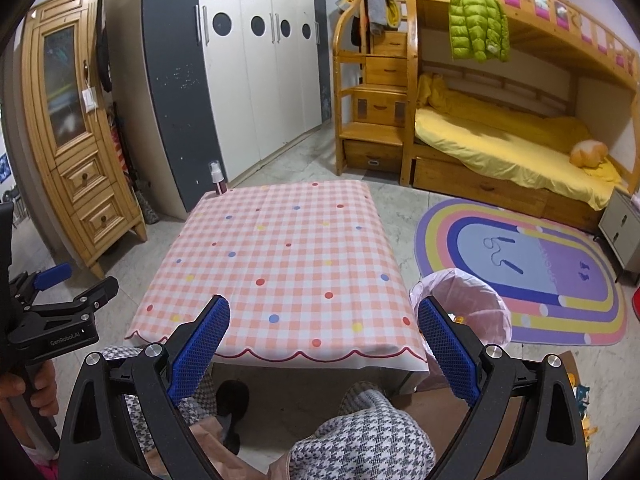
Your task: Collect trash
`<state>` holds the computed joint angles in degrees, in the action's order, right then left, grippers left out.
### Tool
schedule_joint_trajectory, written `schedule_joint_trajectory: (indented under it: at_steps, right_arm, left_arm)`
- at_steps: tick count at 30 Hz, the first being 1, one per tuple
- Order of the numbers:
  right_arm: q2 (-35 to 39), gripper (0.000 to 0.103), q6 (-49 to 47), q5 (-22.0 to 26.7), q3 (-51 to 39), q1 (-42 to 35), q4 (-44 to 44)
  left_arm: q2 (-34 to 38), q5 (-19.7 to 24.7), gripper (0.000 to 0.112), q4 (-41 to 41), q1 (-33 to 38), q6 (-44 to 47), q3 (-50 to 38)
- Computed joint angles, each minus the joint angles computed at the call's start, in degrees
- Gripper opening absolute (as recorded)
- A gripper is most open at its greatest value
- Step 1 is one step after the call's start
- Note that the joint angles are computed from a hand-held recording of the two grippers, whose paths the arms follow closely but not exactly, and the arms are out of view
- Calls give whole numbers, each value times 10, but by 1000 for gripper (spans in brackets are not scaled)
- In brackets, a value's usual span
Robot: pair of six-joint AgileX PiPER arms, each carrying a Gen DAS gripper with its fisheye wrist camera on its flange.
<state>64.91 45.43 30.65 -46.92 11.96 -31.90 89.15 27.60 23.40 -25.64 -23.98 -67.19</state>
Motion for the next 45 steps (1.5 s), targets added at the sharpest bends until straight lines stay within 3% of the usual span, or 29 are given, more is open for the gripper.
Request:
schedule_joint_trajectory:
  at_steps: [45]
  right_arm:
    - [10,94,23,8,-2,9,-14]
  left_arm:
    - [13,9,96,-11,1,7,-12]
